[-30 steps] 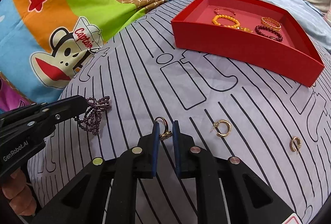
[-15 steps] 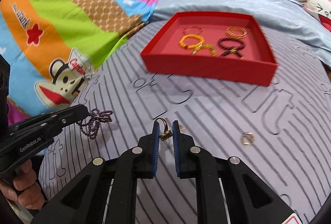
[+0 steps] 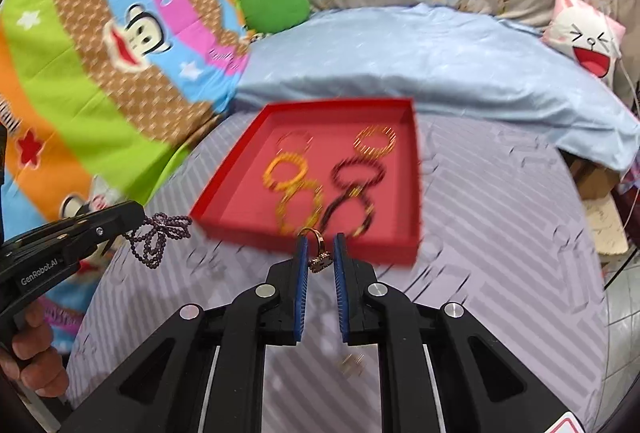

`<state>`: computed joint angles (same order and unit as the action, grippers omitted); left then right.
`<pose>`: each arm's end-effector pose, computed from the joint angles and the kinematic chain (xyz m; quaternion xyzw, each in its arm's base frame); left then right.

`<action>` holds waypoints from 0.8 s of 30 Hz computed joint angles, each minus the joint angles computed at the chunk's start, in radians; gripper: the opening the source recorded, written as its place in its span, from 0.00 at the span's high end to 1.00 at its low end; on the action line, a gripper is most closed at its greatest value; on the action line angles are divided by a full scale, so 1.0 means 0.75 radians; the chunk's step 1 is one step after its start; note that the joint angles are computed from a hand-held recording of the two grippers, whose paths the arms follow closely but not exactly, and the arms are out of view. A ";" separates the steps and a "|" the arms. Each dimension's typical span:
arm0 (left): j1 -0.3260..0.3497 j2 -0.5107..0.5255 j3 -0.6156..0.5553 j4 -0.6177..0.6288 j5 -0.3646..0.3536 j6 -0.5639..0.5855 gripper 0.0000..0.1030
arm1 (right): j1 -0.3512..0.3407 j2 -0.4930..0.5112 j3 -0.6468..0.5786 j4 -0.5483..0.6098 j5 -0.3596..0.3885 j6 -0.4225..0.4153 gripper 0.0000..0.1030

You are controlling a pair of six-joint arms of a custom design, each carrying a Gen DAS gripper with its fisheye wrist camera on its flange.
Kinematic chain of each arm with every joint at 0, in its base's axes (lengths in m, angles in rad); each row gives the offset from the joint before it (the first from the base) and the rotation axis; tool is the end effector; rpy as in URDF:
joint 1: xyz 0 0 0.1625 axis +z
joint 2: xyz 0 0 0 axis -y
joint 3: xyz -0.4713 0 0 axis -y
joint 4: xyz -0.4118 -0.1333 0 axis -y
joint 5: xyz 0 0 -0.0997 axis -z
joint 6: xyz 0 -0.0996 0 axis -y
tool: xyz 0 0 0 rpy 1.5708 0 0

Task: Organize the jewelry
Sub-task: 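Carry the necklace and the earring over the red tray with both tools, then lower the necklace and earring into the tray and open both tools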

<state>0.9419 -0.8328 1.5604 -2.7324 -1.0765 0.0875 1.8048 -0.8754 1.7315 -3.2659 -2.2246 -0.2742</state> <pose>-0.2963 -0.7143 0.1997 0.2826 0.9052 -0.2650 0.1744 0.2324 -0.6614 0.2347 0.0908 -0.8700 0.3798 0.3010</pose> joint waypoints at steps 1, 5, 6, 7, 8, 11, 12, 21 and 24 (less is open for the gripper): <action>0.005 0.035 -0.052 0.013 -0.004 0.008 0.97 | -0.007 0.005 -0.022 0.007 0.000 -0.004 0.88; 0.023 0.141 -0.195 0.057 -0.007 0.033 0.97 | -0.043 0.038 -0.126 0.069 0.017 0.008 0.88; 0.028 0.164 -0.226 0.072 -0.005 0.035 0.97 | -0.053 0.048 -0.151 0.090 0.023 0.017 0.88; 0.036 0.196 -0.271 0.096 -0.001 0.036 0.97 | -0.061 0.060 -0.173 0.107 0.029 0.022 0.88; 0.042 0.218 -0.302 0.113 -0.002 0.034 0.97 | -0.067 0.071 -0.194 0.121 0.032 0.024 0.88; 0.061 0.265 -0.378 0.164 0.007 0.028 0.97 | -0.085 0.111 -0.271 0.177 0.036 0.027 0.88; 0.066 0.277 -0.397 0.176 0.003 0.022 0.97 | -0.090 0.120 -0.291 0.197 0.043 0.030 0.88; 0.106 0.390 -0.572 0.237 0.021 0.039 0.97 | -0.124 0.259 -0.529 0.343 0.089 0.016 0.88; 0.120 0.415 -0.612 0.261 0.018 0.027 0.97 | -0.126 0.300 -0.588 0.372 0.092 0.011 0.88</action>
<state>1.0321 -0.5213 1.1011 -2.5369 -1.0631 0.1082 1.7106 -0.6507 1.2906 -2.9867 -2.1559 -0.2662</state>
